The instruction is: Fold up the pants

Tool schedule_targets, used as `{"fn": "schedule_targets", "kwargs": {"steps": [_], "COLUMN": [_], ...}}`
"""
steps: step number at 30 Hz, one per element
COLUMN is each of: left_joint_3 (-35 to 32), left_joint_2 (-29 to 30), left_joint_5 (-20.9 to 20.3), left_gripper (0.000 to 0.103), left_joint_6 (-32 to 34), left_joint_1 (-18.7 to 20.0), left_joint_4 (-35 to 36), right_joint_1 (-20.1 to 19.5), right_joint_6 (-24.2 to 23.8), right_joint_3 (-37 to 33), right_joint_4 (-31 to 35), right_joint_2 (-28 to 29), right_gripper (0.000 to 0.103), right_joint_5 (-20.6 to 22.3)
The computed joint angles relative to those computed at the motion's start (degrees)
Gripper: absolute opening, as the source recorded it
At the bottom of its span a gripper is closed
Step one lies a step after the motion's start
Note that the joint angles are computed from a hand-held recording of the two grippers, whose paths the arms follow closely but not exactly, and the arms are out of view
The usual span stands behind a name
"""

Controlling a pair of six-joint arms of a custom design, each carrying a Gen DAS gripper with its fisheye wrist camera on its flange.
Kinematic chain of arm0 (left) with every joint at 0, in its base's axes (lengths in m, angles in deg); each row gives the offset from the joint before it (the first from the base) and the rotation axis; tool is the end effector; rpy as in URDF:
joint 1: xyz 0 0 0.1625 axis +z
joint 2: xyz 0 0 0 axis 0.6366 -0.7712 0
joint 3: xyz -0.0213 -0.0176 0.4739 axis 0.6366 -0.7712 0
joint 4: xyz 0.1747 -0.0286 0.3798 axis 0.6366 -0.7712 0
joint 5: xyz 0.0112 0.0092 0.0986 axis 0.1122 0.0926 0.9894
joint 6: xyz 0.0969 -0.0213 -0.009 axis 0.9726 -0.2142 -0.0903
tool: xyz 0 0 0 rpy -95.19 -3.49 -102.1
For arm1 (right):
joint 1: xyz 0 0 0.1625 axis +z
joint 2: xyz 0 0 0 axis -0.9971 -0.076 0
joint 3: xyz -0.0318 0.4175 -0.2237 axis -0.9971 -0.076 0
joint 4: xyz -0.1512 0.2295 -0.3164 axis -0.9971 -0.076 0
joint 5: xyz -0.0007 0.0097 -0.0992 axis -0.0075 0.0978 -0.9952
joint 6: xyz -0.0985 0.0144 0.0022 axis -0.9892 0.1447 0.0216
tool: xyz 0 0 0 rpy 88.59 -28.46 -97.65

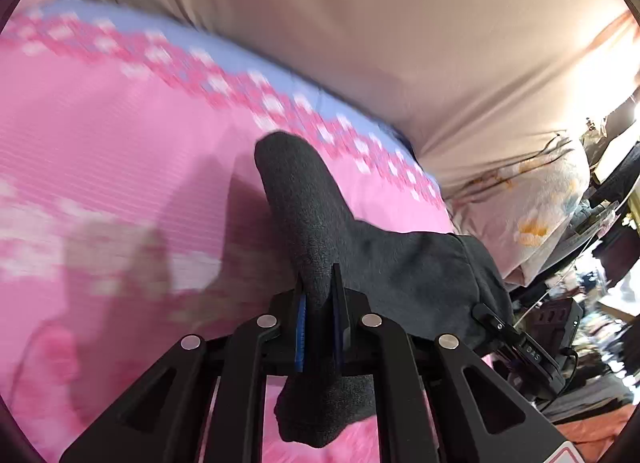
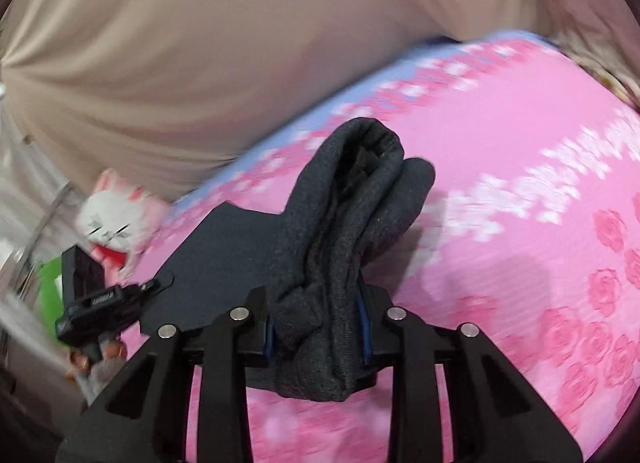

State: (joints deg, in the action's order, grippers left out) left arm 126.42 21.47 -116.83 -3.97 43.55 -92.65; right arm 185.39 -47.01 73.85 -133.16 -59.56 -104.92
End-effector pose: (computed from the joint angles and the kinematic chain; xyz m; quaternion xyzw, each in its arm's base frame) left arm 0.0752 -0.6530 0.3305 0.0117 0.9260 -0.3711 0.0682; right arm 0.2458 -0.6663 0.0186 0.1832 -0.9371 0.2959 0.0267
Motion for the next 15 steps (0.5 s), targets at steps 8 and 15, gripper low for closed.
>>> {"fn": "schedule_targets", "kwargs": {"steps": [8,15], "left_joint_3": [8.1,11.5], "left_joint_2": [-3.4,2.4], "left_joint_5": [12.1,22.2], "left_gripper": [0.021,0.061], "left_joint_6": [1.8,15.5], "left_joint_1": [1.6,-3.1], "left_joint_4": [-2.8,-27.9], "right_joint_1": [1.0,4.1], "right_joint_6": [0.9,-1.8], "right_joint_3": [2.1,-7.3], "right_joint_4": [-5.8,-1.0], "right_joint_2": [3.3,5.5], "right_gripper": [0.064,0.065], "right_joint_5": [-11.0,-13.8]}}
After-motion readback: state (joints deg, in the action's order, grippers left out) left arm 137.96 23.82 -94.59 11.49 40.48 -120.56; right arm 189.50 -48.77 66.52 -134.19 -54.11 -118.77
